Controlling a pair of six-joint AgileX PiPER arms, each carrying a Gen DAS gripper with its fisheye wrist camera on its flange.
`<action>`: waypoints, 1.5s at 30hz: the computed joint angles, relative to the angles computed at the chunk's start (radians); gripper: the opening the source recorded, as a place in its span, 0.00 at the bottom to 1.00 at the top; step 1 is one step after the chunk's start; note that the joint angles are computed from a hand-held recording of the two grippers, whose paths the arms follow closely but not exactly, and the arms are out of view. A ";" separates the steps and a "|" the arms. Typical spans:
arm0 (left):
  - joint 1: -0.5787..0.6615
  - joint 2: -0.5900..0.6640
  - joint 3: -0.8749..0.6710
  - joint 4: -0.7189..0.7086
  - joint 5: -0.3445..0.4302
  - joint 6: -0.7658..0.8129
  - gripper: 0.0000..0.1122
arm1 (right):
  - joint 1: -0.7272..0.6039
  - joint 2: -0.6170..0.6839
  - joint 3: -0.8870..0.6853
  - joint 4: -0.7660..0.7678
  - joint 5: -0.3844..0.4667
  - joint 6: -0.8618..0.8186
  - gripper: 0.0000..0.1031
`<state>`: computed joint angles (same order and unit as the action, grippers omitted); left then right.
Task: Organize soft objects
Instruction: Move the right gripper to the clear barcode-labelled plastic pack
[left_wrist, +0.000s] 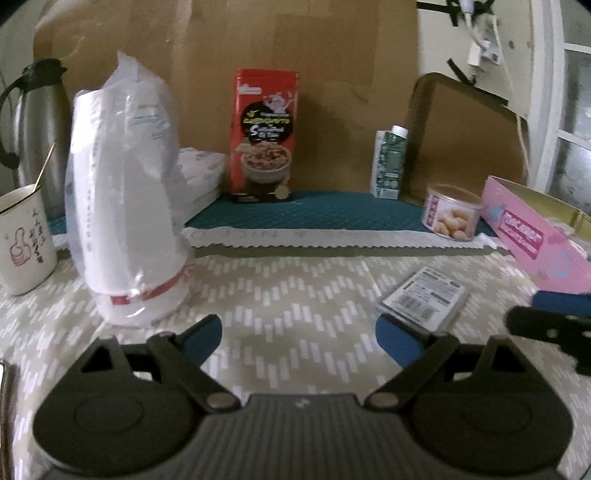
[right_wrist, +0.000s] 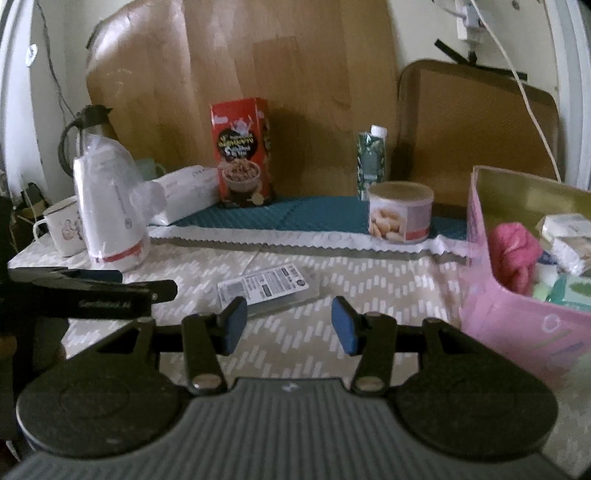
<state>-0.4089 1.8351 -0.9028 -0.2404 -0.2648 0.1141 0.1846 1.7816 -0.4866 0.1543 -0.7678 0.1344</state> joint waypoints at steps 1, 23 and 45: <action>0.007 -0.002 0.003 0.063 0.000 -0.062 0.83 | -0.003 0.010 -0.012 0.003 0.010 -0.001 0.53; 0.129 -0.024 0.072 0.508 -0.133 -0.648 0.84 | -0.073 0.243 -0.488 -0.354 0.357 0.302 0.62; 0.170 -0.024 0.116 0.356 -0.226 -0.660 0.87 | 0.079 0.276 -0.576 -0.091 0.454 -0.052 0.91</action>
<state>-0.2389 1.8112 -0.7866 0.1156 -0.4903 -0.5463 0.2634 2.0575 -1.0623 0.0632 -0.3142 0.0820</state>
